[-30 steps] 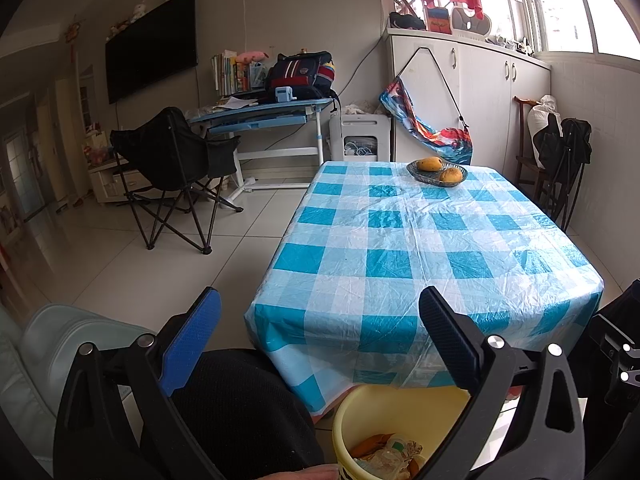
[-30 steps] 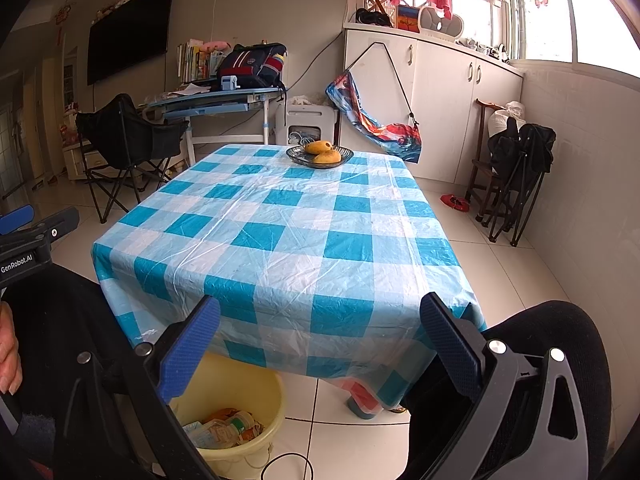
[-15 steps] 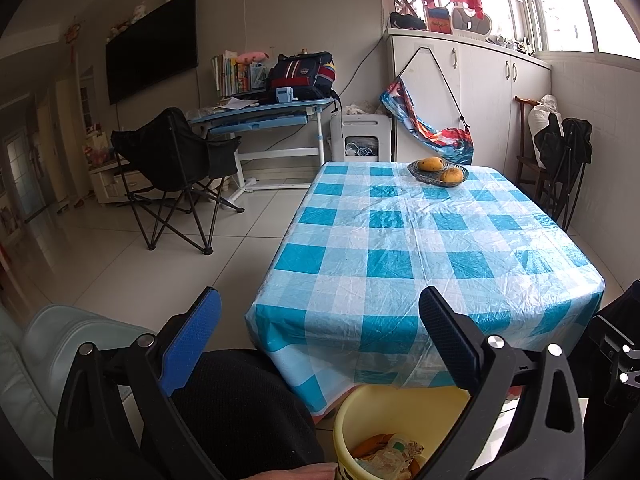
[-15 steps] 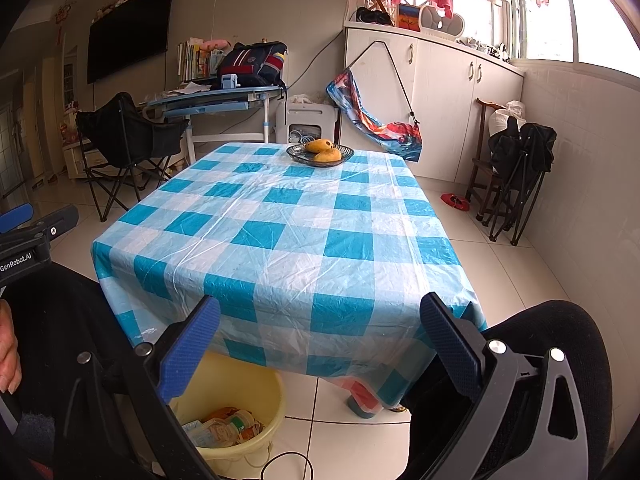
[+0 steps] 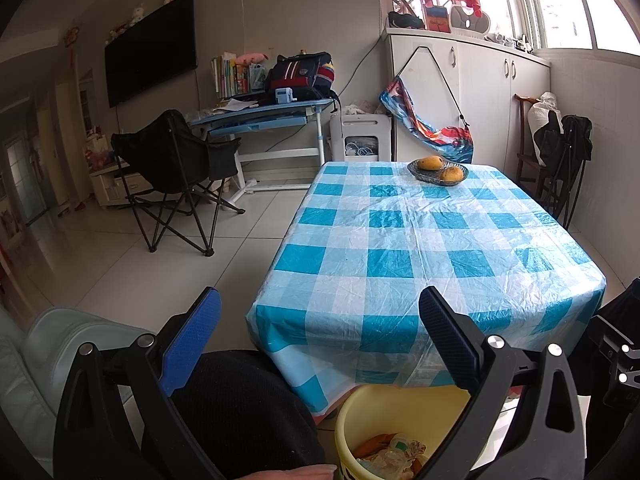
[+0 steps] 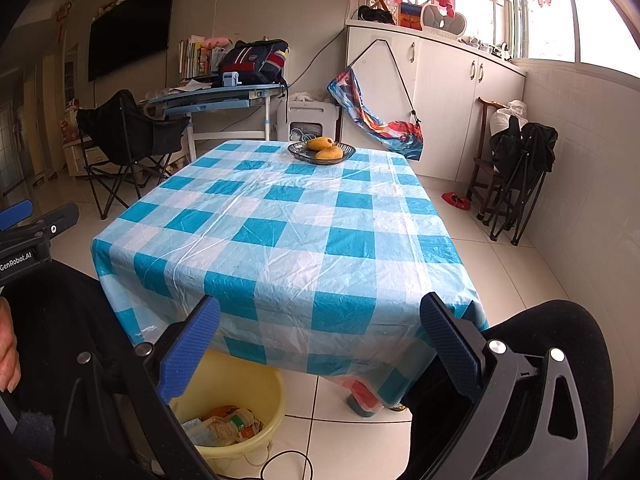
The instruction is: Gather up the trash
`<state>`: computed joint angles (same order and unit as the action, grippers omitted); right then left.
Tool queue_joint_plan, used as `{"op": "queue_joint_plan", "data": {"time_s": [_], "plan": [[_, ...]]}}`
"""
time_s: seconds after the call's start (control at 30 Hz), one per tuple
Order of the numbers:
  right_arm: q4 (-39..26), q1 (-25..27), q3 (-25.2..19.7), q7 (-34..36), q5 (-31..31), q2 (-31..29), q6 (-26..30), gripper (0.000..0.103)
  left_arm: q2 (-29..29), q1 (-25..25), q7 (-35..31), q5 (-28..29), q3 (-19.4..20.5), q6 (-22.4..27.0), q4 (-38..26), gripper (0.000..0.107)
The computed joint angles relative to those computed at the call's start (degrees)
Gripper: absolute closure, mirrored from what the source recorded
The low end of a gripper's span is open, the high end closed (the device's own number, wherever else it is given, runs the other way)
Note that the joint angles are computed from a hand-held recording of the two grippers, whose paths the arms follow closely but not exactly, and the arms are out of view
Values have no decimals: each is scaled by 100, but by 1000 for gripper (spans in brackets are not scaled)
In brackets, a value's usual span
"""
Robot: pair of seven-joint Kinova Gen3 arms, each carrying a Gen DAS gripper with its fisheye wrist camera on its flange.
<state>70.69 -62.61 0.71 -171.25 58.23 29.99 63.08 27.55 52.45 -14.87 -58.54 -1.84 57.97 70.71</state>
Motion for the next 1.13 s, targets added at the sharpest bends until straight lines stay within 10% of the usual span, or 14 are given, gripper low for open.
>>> {"op": "queue_joint_plan", "data": {"time_s": [0.6,1.13], "plan": [[-2,-4,-10,14,-20,3,6,7,68,10,-150,52,-43,119,-68,11],[44,492,-123,466,-857,-135,-423,7,-725,-905,454,799,259,-1104,880,12]]}}
